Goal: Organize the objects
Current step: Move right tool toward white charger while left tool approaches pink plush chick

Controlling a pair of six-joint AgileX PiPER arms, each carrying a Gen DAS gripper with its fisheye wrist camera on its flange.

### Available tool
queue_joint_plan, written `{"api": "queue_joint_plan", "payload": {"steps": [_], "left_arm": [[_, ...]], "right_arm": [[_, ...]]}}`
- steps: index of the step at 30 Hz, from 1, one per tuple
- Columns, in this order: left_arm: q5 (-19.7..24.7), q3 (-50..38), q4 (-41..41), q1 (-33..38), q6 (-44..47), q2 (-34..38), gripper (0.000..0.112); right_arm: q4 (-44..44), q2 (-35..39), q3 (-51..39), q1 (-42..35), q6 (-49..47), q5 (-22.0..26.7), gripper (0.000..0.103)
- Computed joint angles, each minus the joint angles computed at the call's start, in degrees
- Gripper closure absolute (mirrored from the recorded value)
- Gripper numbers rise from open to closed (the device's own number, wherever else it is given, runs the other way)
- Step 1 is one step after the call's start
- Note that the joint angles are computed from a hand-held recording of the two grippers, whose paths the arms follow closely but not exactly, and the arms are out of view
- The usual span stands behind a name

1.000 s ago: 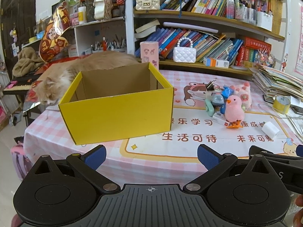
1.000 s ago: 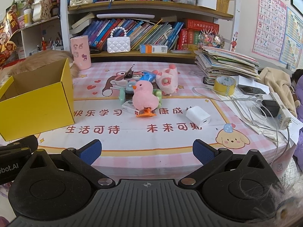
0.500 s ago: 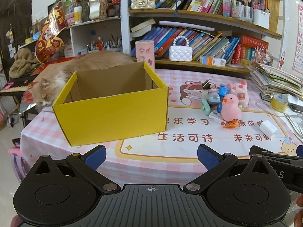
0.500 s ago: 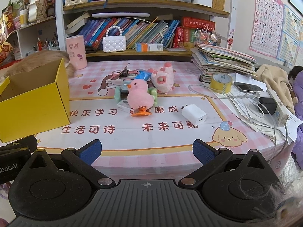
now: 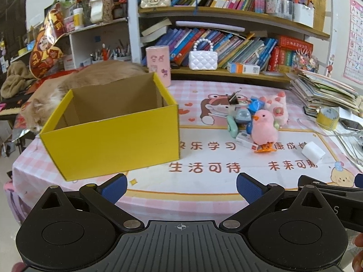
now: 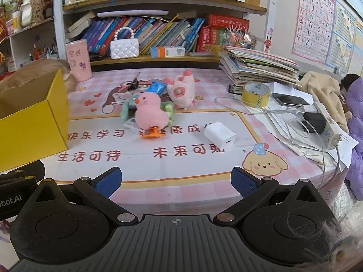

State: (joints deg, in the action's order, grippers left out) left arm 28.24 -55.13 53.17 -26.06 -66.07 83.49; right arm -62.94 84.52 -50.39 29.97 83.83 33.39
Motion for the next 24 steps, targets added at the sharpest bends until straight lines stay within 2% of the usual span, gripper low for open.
{"api": "queue_joint_plan", "payload": {"steps": [10, 19, 24], "left_arm": [[1.48, -7.54, -3.09, -1.83, 1.66, 7.1, 0.009], [4.41, -17.77, -9.69, -2.98, 6.15, 15.56, 0.009], [3.63, -22.35, -12.08, -3.04, 5.11, 19.33, 0.009]], "right_arm": [[5.87, 3.54, -3.67, -8.2, -11.21, -5.3, 0.0], [19.41, 8.6, -9.2, -17.44, -30.05, -11.2, 0.0], [29.58, 11.73, -12.66, -22.51, -42.88, -13.51, 0.0]]}}
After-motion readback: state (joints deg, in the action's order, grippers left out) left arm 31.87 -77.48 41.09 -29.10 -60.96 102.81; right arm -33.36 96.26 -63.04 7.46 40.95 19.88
